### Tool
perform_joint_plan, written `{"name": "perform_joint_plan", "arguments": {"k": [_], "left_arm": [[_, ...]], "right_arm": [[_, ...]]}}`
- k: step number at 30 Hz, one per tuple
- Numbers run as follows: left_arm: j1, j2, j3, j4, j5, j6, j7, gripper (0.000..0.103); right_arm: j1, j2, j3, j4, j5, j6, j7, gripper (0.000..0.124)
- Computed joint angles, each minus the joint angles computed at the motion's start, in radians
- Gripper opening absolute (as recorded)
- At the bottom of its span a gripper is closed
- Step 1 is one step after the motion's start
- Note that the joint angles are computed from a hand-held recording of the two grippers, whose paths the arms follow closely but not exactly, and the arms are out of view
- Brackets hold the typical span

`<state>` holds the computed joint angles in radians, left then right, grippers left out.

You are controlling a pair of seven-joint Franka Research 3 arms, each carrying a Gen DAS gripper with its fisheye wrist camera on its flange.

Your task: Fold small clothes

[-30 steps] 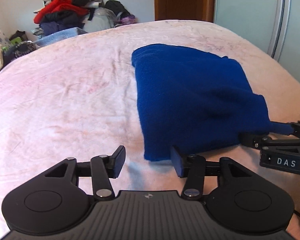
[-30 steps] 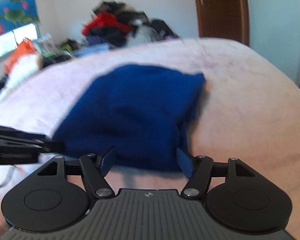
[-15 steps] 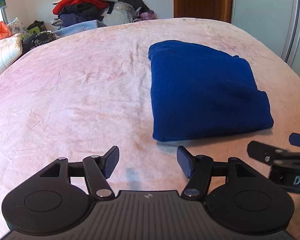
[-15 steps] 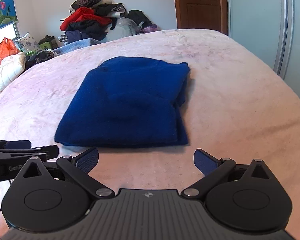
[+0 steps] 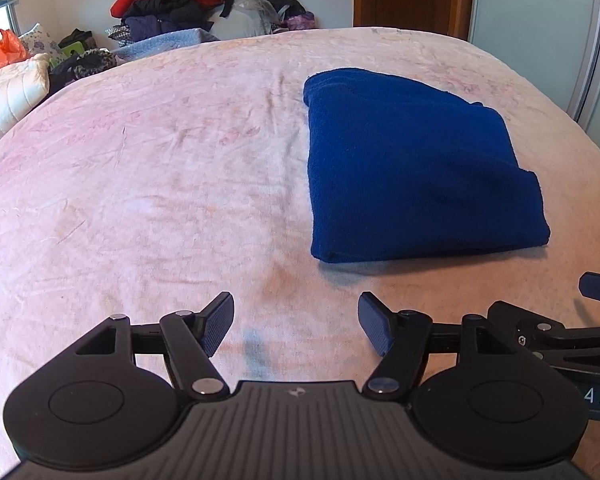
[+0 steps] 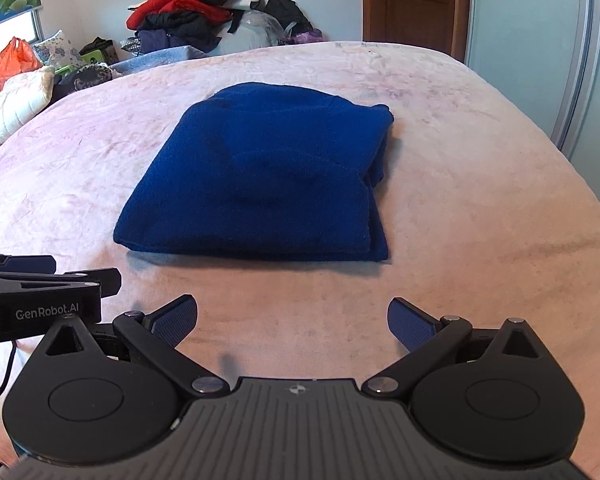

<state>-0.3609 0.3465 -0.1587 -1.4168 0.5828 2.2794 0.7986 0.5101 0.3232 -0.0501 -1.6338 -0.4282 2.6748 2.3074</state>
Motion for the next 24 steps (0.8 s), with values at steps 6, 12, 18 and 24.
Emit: {"name": "perform_joint_plan", "arguments": {"k": [6, 12, 18, 24], "left_arm": [[0.004, 0.002, -0.004, 0.003, -0.022, -0.016, 0.003, 0.068], [0.003, -0.003, -0.001, -0.004, -0.020, -0.017, -0.021, 0.068], [0.002, 0.000, -0.003, -0.002, -0.021, -0.023, -0.019, 0.068], [-0.001, -0.005, -0.003, -0.013, -0.009, -0.015, -0.025, 0.069]], "right_arm": [[0.011, -0.012, -0.012, -0.017, -0.038, 0.000, 0.031, 0.102], [-0.002, -0.019, -0.004, -0.027, -0.038, 0.004, 0.044, 0.102], [0.002, -0.022, -0.008, -0.036, -0.072, 0.013, 0.040, 0.102], [0.001, -0.022, -0.001, -0.036, -0.089, 0.011, 0.029, 0.102]]}}
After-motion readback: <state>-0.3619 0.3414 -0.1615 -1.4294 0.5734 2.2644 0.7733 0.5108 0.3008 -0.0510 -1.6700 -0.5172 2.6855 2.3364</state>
